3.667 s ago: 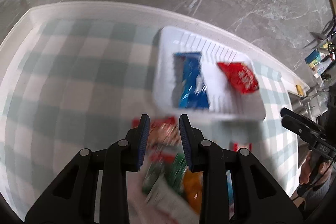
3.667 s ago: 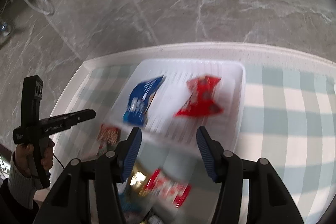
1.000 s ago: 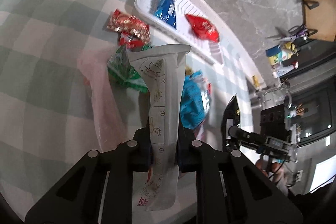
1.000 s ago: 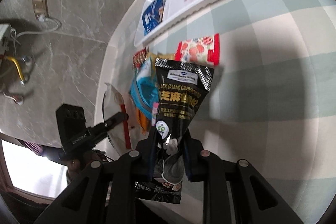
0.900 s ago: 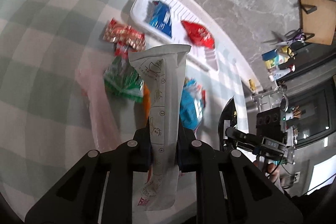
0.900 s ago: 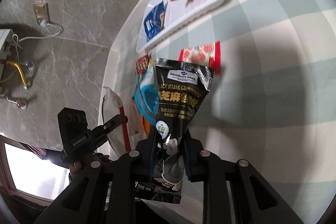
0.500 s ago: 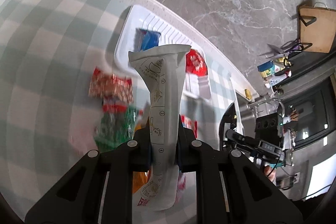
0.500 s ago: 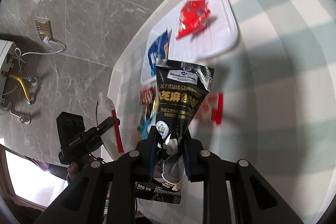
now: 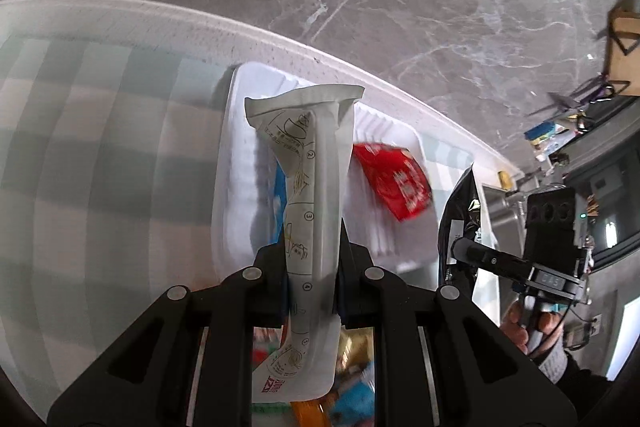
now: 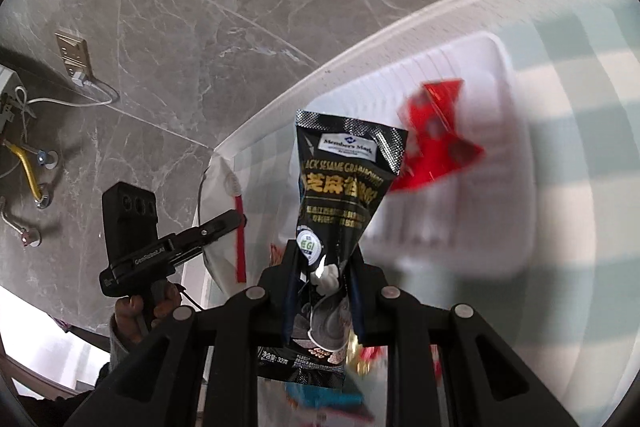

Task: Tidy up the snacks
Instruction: 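Carry both packets into the white tray and open both tools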

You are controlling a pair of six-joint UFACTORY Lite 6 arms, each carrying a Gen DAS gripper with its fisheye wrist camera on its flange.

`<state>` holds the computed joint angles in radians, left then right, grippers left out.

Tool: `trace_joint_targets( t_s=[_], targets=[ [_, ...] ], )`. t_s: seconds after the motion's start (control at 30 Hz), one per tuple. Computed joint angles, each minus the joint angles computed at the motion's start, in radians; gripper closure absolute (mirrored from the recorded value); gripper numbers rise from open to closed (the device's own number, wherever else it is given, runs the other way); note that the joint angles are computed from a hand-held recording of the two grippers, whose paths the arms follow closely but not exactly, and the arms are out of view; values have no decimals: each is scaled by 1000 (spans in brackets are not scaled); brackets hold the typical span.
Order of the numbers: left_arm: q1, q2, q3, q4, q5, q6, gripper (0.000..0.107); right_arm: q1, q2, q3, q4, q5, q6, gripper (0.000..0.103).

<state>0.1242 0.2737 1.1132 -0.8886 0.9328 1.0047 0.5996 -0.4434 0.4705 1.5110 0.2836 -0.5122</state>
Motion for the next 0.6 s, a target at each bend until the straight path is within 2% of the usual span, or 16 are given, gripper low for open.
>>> trace_joint_targets(
  t_s=[0.23, 0.33, 0.5, 0.6],
  targets=[
    [-128, 300, 337, 82, -74, -136, 92, -106, 306, 191, 125, 76, -246, 79],
    [-157, 437, 501, 132, -62, -206, 92, -129, 402, 252, 134, 86, -282, 79],
    [-203, 627, 737, 203, -57, -300, 92, -144, 515, 317, 125, 80, -293, 79],
    [-218, 646, 745, 218, -102, -287, 91, -135, 545, 342, 25, 34, -209, 79]
  ],
)
